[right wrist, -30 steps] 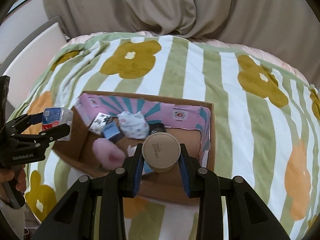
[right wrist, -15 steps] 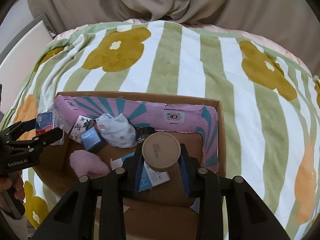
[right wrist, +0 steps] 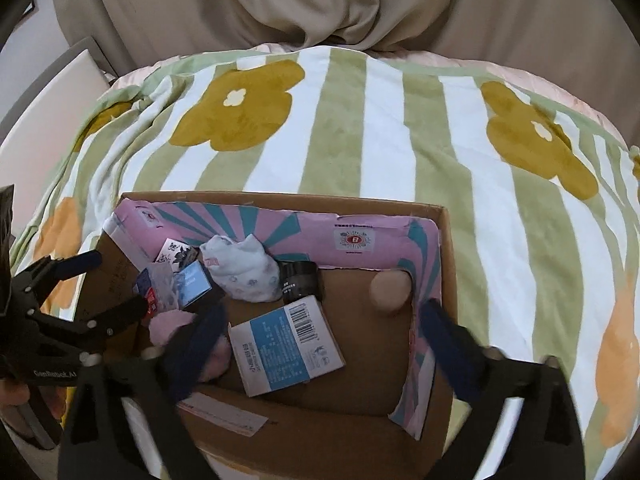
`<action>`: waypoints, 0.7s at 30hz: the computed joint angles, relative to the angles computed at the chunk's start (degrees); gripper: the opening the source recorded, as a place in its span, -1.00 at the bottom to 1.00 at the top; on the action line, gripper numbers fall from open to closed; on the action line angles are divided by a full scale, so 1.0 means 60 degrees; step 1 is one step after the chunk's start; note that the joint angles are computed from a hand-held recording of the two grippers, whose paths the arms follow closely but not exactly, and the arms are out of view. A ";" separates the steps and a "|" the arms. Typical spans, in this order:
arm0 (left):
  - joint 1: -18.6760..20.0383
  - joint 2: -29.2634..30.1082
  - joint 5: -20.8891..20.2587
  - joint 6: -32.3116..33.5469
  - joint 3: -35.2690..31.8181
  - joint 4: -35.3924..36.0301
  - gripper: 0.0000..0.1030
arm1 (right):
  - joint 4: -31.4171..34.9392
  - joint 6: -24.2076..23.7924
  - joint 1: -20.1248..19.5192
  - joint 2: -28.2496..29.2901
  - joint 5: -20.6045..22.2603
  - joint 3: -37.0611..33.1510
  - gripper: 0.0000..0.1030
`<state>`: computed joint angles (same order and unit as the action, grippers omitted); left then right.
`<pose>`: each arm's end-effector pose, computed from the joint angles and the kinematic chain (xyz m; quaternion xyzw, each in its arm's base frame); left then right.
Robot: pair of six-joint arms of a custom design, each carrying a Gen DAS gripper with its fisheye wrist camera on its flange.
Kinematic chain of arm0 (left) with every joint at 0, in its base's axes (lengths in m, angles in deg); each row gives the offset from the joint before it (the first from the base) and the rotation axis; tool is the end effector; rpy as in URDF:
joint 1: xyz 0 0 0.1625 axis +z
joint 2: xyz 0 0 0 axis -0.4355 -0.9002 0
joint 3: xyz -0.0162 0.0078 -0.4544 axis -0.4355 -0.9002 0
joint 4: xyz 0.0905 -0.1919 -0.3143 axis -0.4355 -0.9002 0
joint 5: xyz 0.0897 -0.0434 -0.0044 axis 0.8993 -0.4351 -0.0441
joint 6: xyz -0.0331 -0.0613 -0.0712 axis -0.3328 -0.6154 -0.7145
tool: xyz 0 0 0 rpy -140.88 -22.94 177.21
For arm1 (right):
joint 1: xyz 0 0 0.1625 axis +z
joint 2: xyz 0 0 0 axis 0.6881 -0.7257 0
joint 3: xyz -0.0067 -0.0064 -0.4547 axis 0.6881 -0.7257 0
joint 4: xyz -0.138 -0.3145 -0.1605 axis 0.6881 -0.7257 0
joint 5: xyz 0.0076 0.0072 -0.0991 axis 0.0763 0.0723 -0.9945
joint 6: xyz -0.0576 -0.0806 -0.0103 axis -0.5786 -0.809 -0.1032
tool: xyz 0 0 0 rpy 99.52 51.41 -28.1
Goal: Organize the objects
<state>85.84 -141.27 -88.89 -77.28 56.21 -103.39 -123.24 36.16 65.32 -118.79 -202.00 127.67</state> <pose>-0.1614 -0.6921 0.2888 0.0613 0.9124 -0.2395 0.3263 0.3337 -0.7346 0.1341 0.2464 -0.9153 0.1576 0.2768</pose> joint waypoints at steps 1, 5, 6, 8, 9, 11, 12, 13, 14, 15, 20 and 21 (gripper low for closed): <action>-0.0010 -0.0025 -0.0005 -0.0021 0.0032 -0.0034 1.00 | -0.0042 0.0011 0.0005 -0.0007 -0.0036 0.0027 0.98; -0.0068 -0.0082 0.0059 -0.0023 0.0101 -0.0103 1.00 | -0.0036 0.0171 0.0004 -0.0013 -0.0205 0.0075 0.98; -0.0091 -0.0102 0.0085 -0.0042 0.0114 -0.0082 1.00 | -0.0117 0.0185 0.0008 -0.0030 -0.0222 0.0132 0.98; -0.0129 -0.0149 0.0097 -0.0078 0.0148 -0.0123 1.00 | -0.0251 0.0197 0.0009 -0.0088 -0.0174 0.0258 0.98; -0.0167 -0.0191 0.0103 -0.0112 0.0180 -0.0177 1.00 | -0.0330 0.0204 0.0016 -0.0121 -0.0152 0.0325 0.98; -0.0231 -0.0264 0.0116 -0.0148 0.0216 -0.0229 1.00 | -0.0425 0.0229 0.0048 -0.0165 -0.0177 0.0405 0.98; -0.0288 -0.0315 0.0164 -0.0181 0.0238 -0.0250 1.00 | -0.0491 0.0239 0.0080 -0.0202 -0.0185 0.0461 0.98; -0.0347 -0.0368 0.0202 -0.0209 0.0249 -0.0251 1.00 | -0.0529 0.0251 0.0112 -0.0226 -0.0205 0.0483 0.98; -0.0402 -0.0415 0.0229 -0.0216 0.0253 -0.0268 1.00 | -0.0572 0.0253 0.0151 -0.0258 -0.0238 0.0512 0.98; -0.0495 -0.0501 0.0297 -0.0248 0.0291 -0.0303 1.00 | -0.0644 0.0234 0.0208 -0.0295 -0.0308 0.0546 0.98; -0.0911 -0.0867 0.0492 -0.0643 0.0372 -0.0209 1.00 | -0.0451 0.0565 0.0526 -0.0599 -0.0538 0.0657 0.98; -0.1028 -0.0964 0.0560 -0.0743 0.0426 -0.0186 1.00 | -0.0347 0.0708 0.0605 -0.0711 -0.0522 0.0713 0.98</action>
